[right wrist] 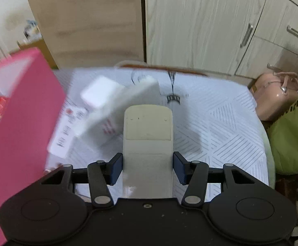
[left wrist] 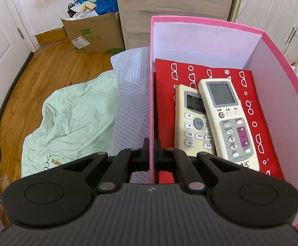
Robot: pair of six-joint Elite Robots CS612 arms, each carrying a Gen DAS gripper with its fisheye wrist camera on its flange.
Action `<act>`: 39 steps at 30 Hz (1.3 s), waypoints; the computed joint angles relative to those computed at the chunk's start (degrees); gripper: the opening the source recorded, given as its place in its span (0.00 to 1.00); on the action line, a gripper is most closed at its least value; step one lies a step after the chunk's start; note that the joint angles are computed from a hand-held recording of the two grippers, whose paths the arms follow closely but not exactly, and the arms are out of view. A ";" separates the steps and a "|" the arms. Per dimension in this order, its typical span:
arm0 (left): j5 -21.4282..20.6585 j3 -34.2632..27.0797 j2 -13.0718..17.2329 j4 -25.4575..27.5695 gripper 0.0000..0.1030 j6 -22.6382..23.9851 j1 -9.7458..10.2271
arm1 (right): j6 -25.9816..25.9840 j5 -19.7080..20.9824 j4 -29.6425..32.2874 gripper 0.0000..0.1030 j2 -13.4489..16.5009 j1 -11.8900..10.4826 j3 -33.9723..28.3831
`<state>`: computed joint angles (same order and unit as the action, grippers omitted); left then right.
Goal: Organize rigid objects
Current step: 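Grasp the long white remote with the right gripper and place it in the box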
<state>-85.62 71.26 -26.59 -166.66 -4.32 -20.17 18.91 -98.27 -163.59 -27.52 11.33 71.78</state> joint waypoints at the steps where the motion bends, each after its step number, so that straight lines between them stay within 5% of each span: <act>1: -0.05 0.08 -0.04 -0.20 0.02 0.05 0.00 | -0.15 0.66 -1.83 0.56 -0.64 -0.02 1.08; 10: -0.16 0.38 -0.13 -0.72 0.02 0.39 0.10 | -3.45 2.78 -17.63 0.56 -3.39 1.10 6.88; 17: -0.15 0.54 -0.19 -0.88 0.02 0.42 0.13 | -4.12 11.98 -34.92 0.56 -4.77 1.68 9.52; 20: -0.25 0.70 -0.23 -1.23 0.02 0.72 0.19 | -4.69 17.85 -37.09 0.56 -4.63 1.98 9.06; 26: -1.85 1.09 -0.13 -3.17 0.02 0.60 0.67 | -2.04 26.31 -29.13 0.56 -2.81 2.96 4.66; 33: -2.10 0.85 -0.04 -2.94 0.02 0.30 0.76 | 5.44 32.26 -14.65 0.56 2.59 3.49 -5.34; 39: -2.57 0.80 0.10 -3.22 0.02 0.50 0.85 | 11.65 33.01 -6.91 0.56 7.35 3.88 -13.85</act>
